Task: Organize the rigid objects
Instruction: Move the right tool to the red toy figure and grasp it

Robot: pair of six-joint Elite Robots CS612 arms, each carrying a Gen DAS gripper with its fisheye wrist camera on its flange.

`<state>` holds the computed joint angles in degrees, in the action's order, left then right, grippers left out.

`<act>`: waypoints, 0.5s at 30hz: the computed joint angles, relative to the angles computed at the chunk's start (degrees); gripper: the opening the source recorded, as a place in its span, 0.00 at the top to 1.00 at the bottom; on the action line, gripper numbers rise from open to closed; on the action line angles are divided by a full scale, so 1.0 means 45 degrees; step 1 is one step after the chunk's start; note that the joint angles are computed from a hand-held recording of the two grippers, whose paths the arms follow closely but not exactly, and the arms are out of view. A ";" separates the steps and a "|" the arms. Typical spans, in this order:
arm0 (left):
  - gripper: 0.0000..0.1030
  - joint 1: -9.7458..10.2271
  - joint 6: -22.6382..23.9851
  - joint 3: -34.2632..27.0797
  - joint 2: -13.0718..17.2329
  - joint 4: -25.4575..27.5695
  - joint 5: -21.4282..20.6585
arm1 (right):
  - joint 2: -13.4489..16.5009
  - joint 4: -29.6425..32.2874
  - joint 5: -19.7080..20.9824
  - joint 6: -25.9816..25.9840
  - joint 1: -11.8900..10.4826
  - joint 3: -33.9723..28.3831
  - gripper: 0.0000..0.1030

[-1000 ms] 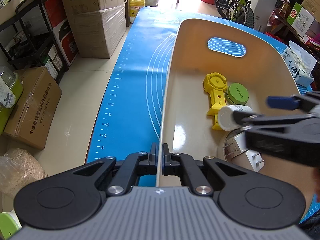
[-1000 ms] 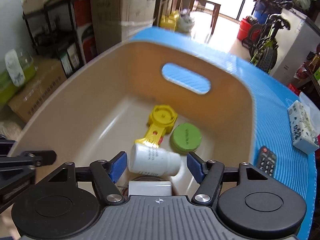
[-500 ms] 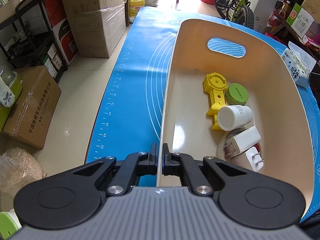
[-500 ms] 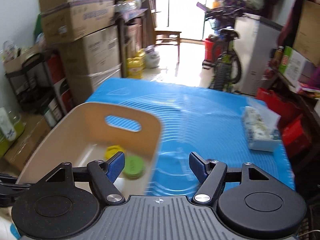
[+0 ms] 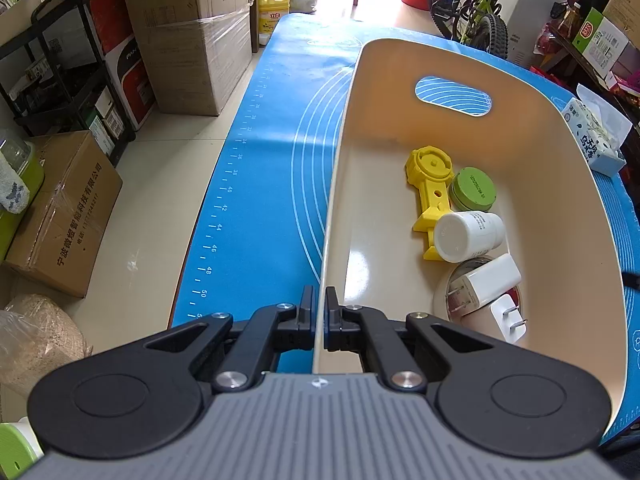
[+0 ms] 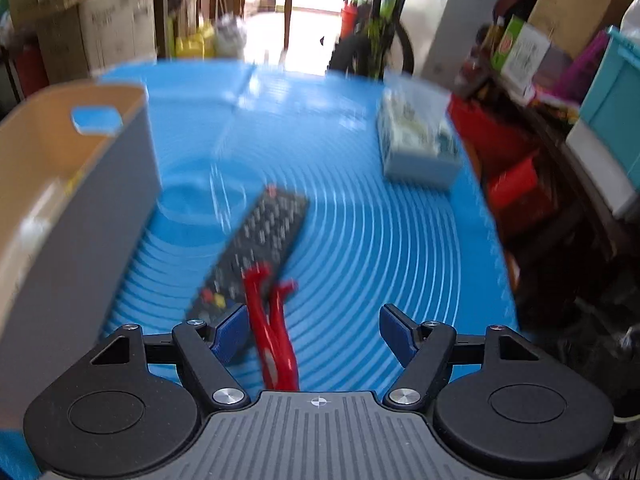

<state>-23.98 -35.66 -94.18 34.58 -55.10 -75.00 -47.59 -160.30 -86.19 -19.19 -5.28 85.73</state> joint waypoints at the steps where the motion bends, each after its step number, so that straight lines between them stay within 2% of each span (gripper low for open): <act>1: 0.95 0.0001 -0.0001 -0.0001 -0.0001 0.0008 0.0003 | 0.0035 0.0187 -0.0072 -0.0104 0.0009 -0.0002 0.25; 7: 0.95 -0.0010 -0.0014 0.0002 -0.0009 0.0058 0.0060 | 0.0339 0.1089 -0.0687 -0.0794 0.0139 -0.0216 0.28; 12: 0.95 -0.0007 -0.0011 0.0011 -0.0009 0.0056 0.0063 | 0.0526 0.1309 -0.0634 -0.0633 0.0146 -0.0423 0.32; 14: 0.95 -0.0007 -0.0014 0.0010 -0.0011 0.0060 0.0064 | 0.0538 0.1405 -0.0217 -0.0628 0.0075 -0.0464 0.40; 15: 0.95 -0.0007 -0.0018 0.0013 -0.0011 0.0059 0.0068 | 0.0513 0.1616 0.0157 -0.0545 0.0019 -0.0492 0.52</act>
<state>-24.02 -35.74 -94.12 34.54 -54.83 -74.69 -45.28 -153.02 -85.48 -21.64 -5.19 83.52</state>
